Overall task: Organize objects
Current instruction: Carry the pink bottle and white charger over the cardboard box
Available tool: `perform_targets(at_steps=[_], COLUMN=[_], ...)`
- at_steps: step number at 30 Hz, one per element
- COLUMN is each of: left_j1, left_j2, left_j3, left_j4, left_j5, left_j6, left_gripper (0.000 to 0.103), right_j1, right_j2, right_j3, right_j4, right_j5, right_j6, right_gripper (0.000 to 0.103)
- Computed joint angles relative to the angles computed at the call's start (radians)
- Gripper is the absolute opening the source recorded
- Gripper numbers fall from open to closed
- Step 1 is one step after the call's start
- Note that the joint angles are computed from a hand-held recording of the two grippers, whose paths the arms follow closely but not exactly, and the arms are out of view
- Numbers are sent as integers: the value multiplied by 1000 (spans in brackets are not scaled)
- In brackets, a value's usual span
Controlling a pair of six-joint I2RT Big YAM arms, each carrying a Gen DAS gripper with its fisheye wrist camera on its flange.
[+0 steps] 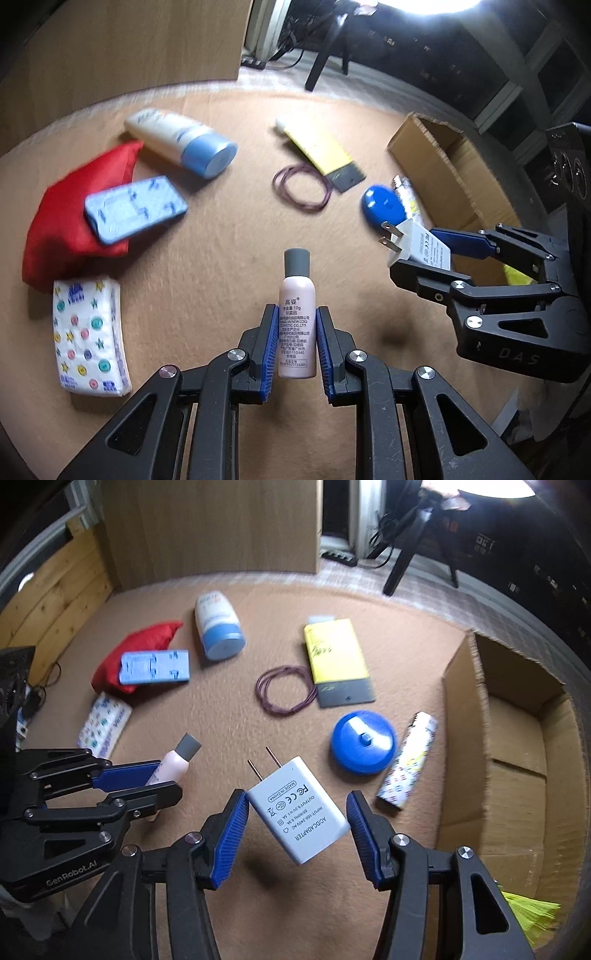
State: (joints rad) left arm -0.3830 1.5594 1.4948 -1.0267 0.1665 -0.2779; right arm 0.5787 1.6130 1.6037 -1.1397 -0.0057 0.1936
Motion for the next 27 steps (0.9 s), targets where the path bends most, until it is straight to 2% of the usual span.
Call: perform_targets(at_steps=[7, 16, 27], left_j1=[-34, -127, -227], left_j2=[37, 190, 446], left_j3=[120, 383, 747], left_j4=[-5, -47, -187], left_j5=[7, 5, 7], left_j6=[1, 19, 47], left_gripper=[22, 22, 22], right_j1=[-57, -195, -354], right_j2=[-71, -163, -206], right_j3=[-2, -35, -128], right_j4=[13, 7, 10], right_j5=[-10, 17, -33], right_j6=[17, 18, 36], right_gripper=[51, 51, 51])
